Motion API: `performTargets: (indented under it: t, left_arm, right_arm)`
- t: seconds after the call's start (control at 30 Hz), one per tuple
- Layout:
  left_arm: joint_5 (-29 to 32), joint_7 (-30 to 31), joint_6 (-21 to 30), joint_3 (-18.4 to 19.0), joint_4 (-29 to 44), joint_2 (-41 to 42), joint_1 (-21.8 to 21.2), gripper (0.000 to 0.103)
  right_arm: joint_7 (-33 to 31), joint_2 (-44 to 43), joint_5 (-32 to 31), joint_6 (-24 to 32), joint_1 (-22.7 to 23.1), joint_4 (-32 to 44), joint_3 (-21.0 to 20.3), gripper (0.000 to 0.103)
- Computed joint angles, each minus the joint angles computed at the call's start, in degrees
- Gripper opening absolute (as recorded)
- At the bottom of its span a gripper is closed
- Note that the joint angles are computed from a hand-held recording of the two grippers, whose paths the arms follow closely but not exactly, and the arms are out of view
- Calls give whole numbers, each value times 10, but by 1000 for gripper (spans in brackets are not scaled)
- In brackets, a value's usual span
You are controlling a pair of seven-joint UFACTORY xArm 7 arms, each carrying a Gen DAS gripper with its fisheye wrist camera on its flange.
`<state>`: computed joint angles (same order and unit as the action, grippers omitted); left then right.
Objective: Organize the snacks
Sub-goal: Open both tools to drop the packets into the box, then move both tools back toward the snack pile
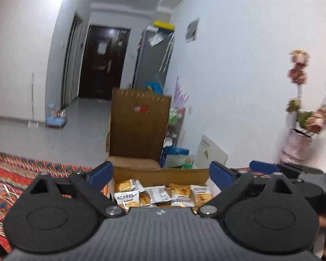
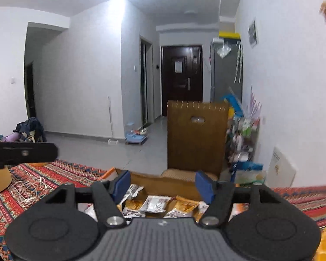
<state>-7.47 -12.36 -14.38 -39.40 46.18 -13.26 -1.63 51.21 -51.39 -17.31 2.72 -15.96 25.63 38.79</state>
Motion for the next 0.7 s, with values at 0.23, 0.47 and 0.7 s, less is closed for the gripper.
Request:
performTargets:
  t: [0.23, 0.47, 0.7]
  left_arm:
    - [6, -70, 50, 34, -139, -229, -74, 99]
    - [5, -166, 161, 55, -270, -472, -190, 103]
    - [23, -284, 404, 7, -346, -708, -328, 103]
  right_arm:
    - [-10, -216, 10, 193, 188, -53, -62, 88]
    - [10, -400, 45, 431, 370, -52, -8, 99]
    - [71, -454, 123, 648, 498, -1, 132, 103]
